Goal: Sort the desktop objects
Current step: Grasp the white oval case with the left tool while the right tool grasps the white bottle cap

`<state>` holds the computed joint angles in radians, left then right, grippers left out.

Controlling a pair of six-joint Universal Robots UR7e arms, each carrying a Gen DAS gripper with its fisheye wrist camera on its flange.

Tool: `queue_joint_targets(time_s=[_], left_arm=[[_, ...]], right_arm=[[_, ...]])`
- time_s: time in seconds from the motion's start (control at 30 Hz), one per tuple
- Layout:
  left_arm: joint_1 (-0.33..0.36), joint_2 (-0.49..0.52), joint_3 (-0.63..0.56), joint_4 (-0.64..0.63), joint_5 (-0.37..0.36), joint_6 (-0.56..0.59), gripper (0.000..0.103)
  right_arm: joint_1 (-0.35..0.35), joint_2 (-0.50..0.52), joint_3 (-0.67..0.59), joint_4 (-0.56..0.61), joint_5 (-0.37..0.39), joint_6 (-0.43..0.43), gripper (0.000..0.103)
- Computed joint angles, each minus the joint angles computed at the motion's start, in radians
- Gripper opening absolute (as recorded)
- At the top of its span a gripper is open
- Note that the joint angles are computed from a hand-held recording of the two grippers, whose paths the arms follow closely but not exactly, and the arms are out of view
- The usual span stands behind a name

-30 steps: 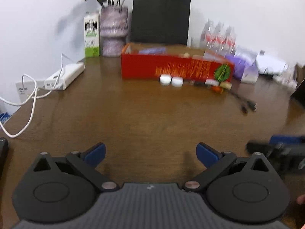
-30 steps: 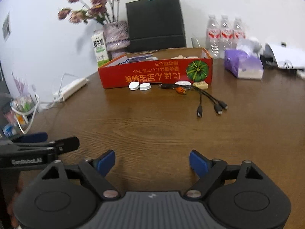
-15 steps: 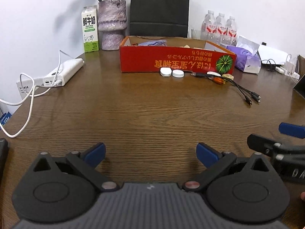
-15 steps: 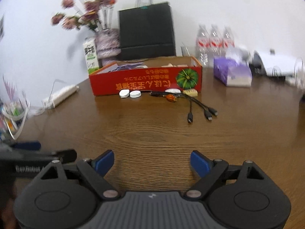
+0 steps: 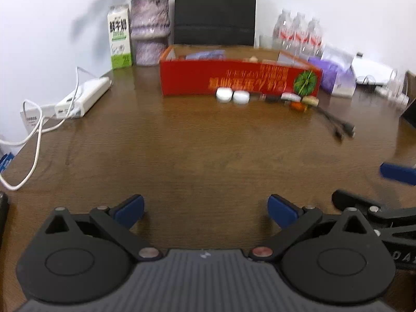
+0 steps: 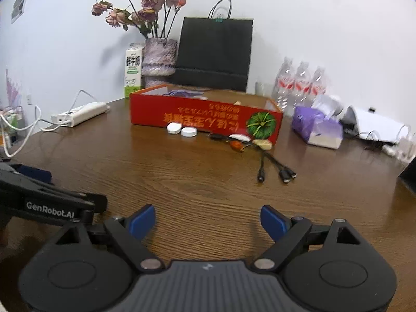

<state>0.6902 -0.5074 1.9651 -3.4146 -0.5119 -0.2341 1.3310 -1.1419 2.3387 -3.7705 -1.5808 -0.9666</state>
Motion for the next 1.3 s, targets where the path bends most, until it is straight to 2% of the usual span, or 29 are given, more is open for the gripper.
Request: queue_joint_targets(time_s=[0.1,0.17,0.23,0.3,0.37,0.43,0.5,0.57,0.6,0.7,0.77,0.8,0.83,0.87,0.9,0.93,1.0,1.07,1.13,1.2,1.3], left_arm=[[0.014,0.037,-0.06,-0.169,-0.03,0.171,0.103],[0.038,0.059,-0.133,-0.194,-0.053,0.264,0.103],[0.071,0.071,-0.216,-0.13,-0.089,0.308,0.103],[0.113,0.082,-0.308,-0.042,-0.142,0.339,0.103],[0.149,0.111,-0.396,-0.009,-0.177,0.394,0.103],[0.177,0.148,-0.484,0.011,-0.178,0.429,0.103],[0.206,0.169,-0.548,0.022,-0.225,0.465,0.098],[0.232,0.176,-0.596,0.076,-0.256,0.457,0.084],[0.243,0.179,-0.615,0.096,-0.266,0.443,0.081],[0.271,0.189,-0.67,0.168,-0.292,0.388,0.077],[0.287,0.182,-0.677,0.202,-0.332,0.347,0.062],[0.288,0.188,-0.679,0.177,-0.326,0.361,0.06],[0.286,0.191,-0.68,0.172,-0.308,0.362,0.053],[0.284,0.192,-0.679,0.168,-0.293,0.363,0.039],[0.281,0.19,-0.671,0.16,-0.278,0.366,0.032],[0.278,0.184,-0.659,0.158,-0.264,0.354,0.028],[0.279,0.16,-0.615,0.13,-0.264,0.311,0.028],[0.278,0.136,-0.57,0.11,-0.252,0.288,0.028],[0.267,0.108,-0.521,0.108,-0.214,0.249,0.028],[0.256,0.085,-0.472,0.095,-0.192,0.21,0.028],[0.226,0.059,-0.391,0.068,-0.141,0.174,0.028]], right_arm=[[-0.023,-0.076,-0.075,0.24,0.08,0.122,0.09],[-0.021,-0.069,-0.148,0.301,0.098,0.179,0.09],[-0.008,-0.024,-0.221,0.28,0.091,0.165,0.089],[0.02,0.033,-0.308,0.273,0.044,0.131,0.088],[0.038,0.077,-0.396,0.334,0.02,0.101,0.082],[0.056,0.112,-0.478,0.43,-0.003,0.105,0.077],[0.068,0.137,-0.538,0.538,0.012,0.089,0.065],[0.085,0.166,-0.587,0.621,0.015,0.048,0.058],[0.095,0.188,-0.608,0.629,0.01,0.026,0.051],[0.112,0.236,-0.663,0.655,-0.014,-0.006,0.039],[0.112,0.253,-0.692,0.695,-0.004,0.003,0.039],[0.111,0.259,-0.705,0.717,0.003,0.009,0.039],[0.113,0.267,-0.715,0.729,0.004,0.004,0.039],[0.117,0.276,-0.72,0.731,0.002,-0.013,0.038],[0.121,0.287,-0.725,0.723,0.001,-0.038,0.038],[0.127,0.298,-0.727,0.706,0.0,-0.07,0.038],[0.142,0.323,-0.736,0.673,-0.023,-0.117,0.037],[0.153,0.347,-0.753,0.668,-0.048,-0.119,0.037],[0.157,0.361,-0.774,0.701,-0.067,-0.085,0.036],[0.154,0.361,-0.78,0.723,-0.051,-0.043,0.024],[0.154,0.365,-0.769,0.69,-0.055,0.002,0.022]])
